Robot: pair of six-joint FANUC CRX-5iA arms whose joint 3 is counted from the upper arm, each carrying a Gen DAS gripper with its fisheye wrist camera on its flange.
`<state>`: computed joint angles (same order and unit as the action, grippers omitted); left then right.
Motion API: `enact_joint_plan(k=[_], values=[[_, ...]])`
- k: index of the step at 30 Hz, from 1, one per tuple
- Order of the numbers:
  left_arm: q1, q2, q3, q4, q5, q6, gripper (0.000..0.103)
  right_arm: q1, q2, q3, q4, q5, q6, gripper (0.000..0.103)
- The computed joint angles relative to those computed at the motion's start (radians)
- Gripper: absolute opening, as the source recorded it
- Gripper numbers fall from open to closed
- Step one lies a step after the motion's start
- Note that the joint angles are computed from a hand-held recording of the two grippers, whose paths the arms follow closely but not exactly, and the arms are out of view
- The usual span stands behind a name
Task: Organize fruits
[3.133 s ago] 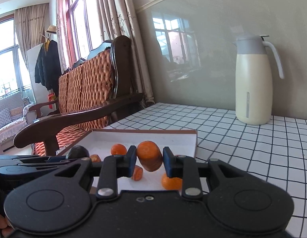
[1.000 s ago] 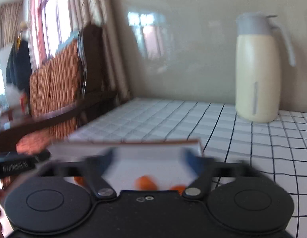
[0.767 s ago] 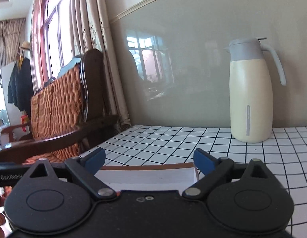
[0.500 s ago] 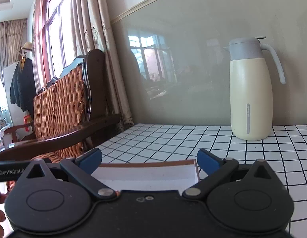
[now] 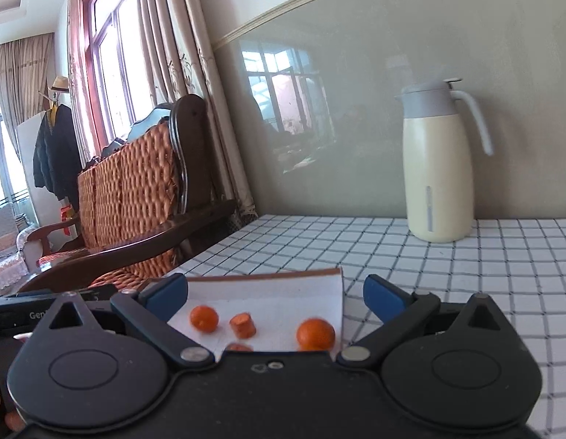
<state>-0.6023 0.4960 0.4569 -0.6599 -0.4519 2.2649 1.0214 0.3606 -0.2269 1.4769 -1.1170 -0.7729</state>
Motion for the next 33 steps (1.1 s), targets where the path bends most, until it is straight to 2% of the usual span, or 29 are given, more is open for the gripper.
enact_joint_plan(k=[7, 11, 14, 16, 20, 26, 33], values=[[-0.025, -0.217, -0.231, 0.018, 0.031, -0.030, 0.103, 0.150, -0.051, -0.008, -0.087, -0.134, -0.008, 0.097], [-0.011, -0.329, -0.352, 0.094, 0.049, -0.074, 0.103, 0.235, -0.040, 0.029, -0.134, -0.216, 0.017, 0.097], [-0.016, -0.408, -0.426, 0.089, 0.050, -0.051, 0.103, 0.284, -0.011, 0.079, -0.155, -0.284, 0.053, 0.097], [-0.034, -0.453, -0.455, 0.032, 0.031, -0.001, 0.103, 0.308, 0.005, 0.106, -0.166, -0.317, 0.072, 0.097], [-0.072, -0.500, -0.480, -0.047, -0.018, 0.031, 0.103, 0.338, 0.024, 0.146, -0.188, -0.356, 0.076, 0.097], [-0.081, -0.529, -0.500, 0.000, -0.009, -0.042, 0.103, 0.350, 0.027, 0.151, -0.179, -0.385, 0.058, 0.097], [-0.091, -0.532, -0.498, -0.011, 0.000, -0.033, 0.103, 0.348, 0.032, 0.153, -0.174, -0.395, 0.053, 0.097]])
